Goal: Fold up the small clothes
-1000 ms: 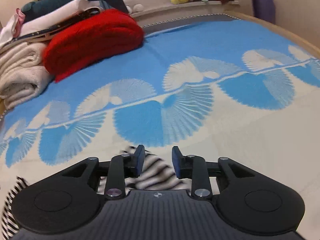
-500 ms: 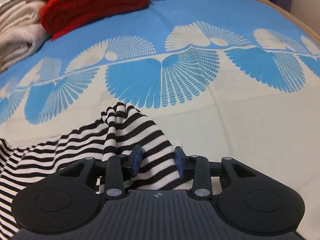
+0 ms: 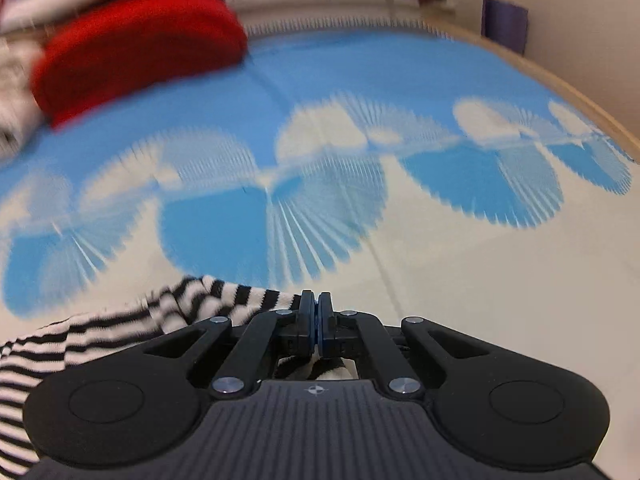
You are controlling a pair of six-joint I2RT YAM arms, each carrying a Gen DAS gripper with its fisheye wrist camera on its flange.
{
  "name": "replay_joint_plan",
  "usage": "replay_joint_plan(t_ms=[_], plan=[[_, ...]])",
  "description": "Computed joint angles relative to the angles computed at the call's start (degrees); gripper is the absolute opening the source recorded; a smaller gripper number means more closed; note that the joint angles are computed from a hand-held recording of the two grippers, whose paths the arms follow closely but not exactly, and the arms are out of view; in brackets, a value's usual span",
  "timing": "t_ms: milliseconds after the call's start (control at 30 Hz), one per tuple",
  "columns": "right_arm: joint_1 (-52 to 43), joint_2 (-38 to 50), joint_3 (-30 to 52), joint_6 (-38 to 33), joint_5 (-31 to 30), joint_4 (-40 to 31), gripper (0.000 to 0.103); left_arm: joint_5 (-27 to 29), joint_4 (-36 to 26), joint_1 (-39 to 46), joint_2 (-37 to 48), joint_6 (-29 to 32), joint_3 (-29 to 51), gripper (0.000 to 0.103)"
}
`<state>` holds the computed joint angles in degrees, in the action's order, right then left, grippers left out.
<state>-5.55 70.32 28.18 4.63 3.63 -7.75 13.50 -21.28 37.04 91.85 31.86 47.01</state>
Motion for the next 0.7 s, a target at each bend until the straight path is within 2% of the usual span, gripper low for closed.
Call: replay_joint_plan(t_ms=[33,100,167,233,333,367,433,533,600,633,700], plan=[[0.6,2.6,0.7,0.2,1.6,-0.4,0.0,0.5,-0.9,0.6,0.2,-0.2,0.6,0.012],[1.0,6.5,1.8,1.1,4.5,-2.5,0.001,1.9,-3.9,2.4,0.0,0.3,1.9,0.019],[-2.1,7.5,3.6,3.1,-0.8,-5.9,0.001,3.4,-6.9,4.7,-2.2,2.0,2.6,0.026],[-5.6,2.0,2.9,5.4,-5.6,-6.9,0.001,6.5,-11.5,7.5,-5.7,3.4,3.5,0.033],[-10.9,-9.9,1.1,2.0,-12.3,-10.8,0.004,10.4,-22.5,13.5,-7.8,8.6,7.0,0.037],[-13.8,-13.3,0.9,-0.7,-16.3,-13.8,0.005,10.3,-26.2,14.9,-8.0,10.4,8.3,0.037],[-19.9,-17.0,1.8,-8.1,-23.7,-21.5,0.018,11.2,-33.4,19.7,-8.0,16.9,10.4,0.037],[-30.6,-20.8,2.8,-22.4,-31.1,-34.0,0.026,12.1,-42.6,27.8,-6.9,27.9,11.8,0.04],[-37.0,-20.6,3.6,-32.0,-33.3,-41.1,0.029,11.3,-45.6,31.8,-5.2,33.4,11.1,0.048],[-40.4,-20.0,4.0,-36.9,-34.0,-44.5,0.03,10.3,-46.1,33.0,-4.0,34.7,10.5,0.049],[-43.8,-17.8,4.8,-42.3,-33.8,-48.5,0.032,6.9,-46.0,32.7,-1.2,33.5,9.6,0.049]])
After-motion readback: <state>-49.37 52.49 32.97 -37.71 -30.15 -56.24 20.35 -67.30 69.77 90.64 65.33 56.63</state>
